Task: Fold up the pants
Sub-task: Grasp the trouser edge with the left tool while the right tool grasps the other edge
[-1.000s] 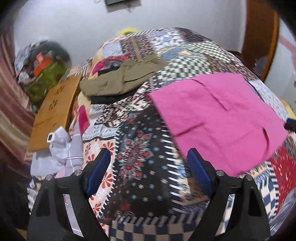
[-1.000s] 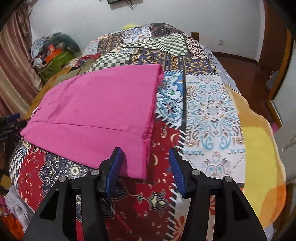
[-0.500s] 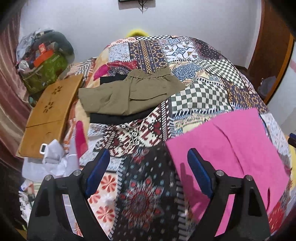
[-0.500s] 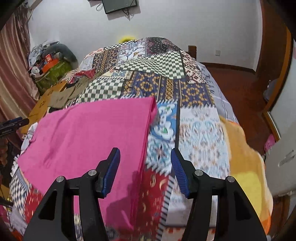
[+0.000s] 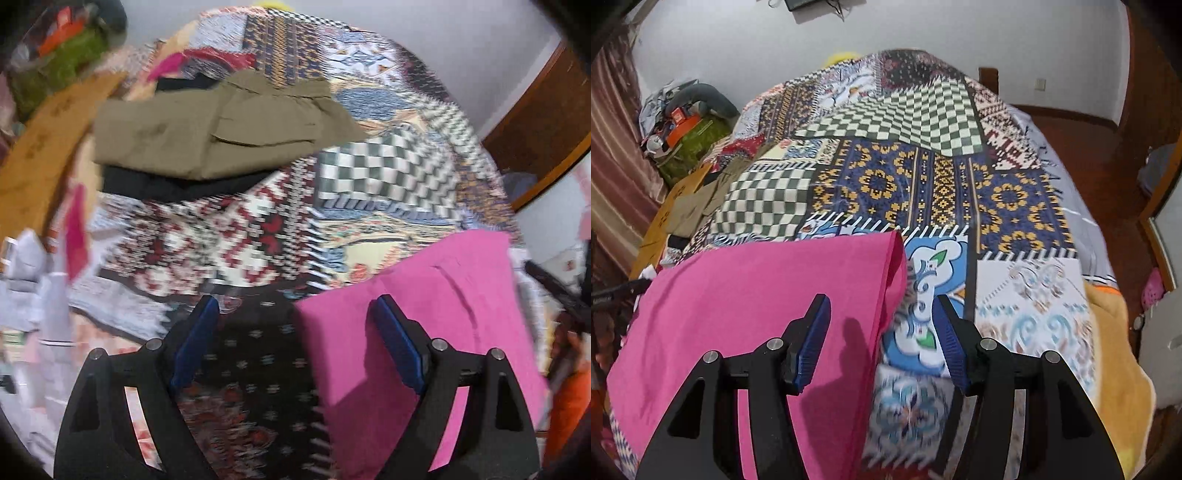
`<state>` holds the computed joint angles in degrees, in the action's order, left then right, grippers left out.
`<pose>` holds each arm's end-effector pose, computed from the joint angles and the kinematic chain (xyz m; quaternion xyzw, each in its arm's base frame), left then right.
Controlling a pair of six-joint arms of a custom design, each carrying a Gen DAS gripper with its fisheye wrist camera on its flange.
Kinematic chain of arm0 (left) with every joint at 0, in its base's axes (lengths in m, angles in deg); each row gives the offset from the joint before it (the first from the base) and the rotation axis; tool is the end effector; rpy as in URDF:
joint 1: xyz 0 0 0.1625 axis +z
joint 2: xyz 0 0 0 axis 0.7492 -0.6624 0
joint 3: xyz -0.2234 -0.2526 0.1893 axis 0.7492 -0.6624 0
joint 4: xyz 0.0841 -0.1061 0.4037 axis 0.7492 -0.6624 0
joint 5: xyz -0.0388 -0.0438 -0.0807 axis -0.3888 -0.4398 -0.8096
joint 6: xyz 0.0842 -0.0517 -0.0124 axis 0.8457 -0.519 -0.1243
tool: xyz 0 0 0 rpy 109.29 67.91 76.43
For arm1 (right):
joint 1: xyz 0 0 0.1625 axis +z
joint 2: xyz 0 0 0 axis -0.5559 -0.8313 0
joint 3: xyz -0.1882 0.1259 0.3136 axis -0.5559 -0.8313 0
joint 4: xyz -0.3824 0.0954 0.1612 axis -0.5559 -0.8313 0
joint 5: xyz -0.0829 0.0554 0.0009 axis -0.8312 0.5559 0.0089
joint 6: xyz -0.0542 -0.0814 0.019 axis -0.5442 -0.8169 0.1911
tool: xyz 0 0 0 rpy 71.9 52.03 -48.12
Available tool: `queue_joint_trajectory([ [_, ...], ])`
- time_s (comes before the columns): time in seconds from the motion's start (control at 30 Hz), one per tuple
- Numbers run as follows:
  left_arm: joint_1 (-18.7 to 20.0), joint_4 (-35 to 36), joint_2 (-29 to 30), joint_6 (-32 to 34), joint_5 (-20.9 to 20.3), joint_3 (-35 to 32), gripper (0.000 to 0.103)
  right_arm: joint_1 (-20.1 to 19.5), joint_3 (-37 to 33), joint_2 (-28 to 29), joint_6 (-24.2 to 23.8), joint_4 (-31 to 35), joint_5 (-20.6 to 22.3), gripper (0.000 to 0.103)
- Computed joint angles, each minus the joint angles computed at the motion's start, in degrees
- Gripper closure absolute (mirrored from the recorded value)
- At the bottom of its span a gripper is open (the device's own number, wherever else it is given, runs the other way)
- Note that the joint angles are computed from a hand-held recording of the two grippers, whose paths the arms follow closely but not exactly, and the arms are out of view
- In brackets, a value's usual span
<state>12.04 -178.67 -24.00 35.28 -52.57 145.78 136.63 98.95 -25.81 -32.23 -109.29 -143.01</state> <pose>-0.1743 -0.6661 0.1547 0.2555 0.9415 -0.0760 0.2059 0.1658 -0.4271 0.2353 -0.0506 -0.8920 0.3424 0.2908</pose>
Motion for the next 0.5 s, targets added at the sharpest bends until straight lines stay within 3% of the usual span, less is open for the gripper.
queue_joint_trajectory([
  [0.13, 1.07, 2.3, 0.57, -0.74, -5.97, -1.01, 0.035, -2.86, -1.7, 1.52, -0.39, 1.22, 2.59, 0.049],
  [0.2, 0.87, 2.39, 0.39, 0.01, -7.22, -0.94, 0.053, -3.91, -2.44, 2.39, -0.86, 1.75, 3.56, 0.049],
  [0.23, 0.55, 2.07, 0.3, 0.24, -6.92, -0.69, 0.056, -4.27, -2.64, 2.85, -1.14, 1.56, 4.04, 0.049],
  [0.3, -0.42, 0.98, -0.12, 1.73, -5.95, 0.33, 0.074, -4.81, -2.79, 3.57, -1.94, 0.53, 4.96, 0.049],
  [0.4, -2.54, -2.7, -0.6, 5.24, -1.41, 2.36, 0.082, -5.16, -3.01, 4.04, -2.83, 0.37, 5.86, 0.051],
  [0.47, -3.61, -6.22, 0.31, 9.16, 1.88, 2.81, 0.084, -6.03, -2.83, 3.5, -2.59, 0.83, 8.89, 0.068],
  [0.5, -4.29, -8.22, 1.06, 11.38, 4.0, 2.98, 0.084, -6.33, -2.64, 3.29, -2.35, 0.77, 10.05, 0.071],
])
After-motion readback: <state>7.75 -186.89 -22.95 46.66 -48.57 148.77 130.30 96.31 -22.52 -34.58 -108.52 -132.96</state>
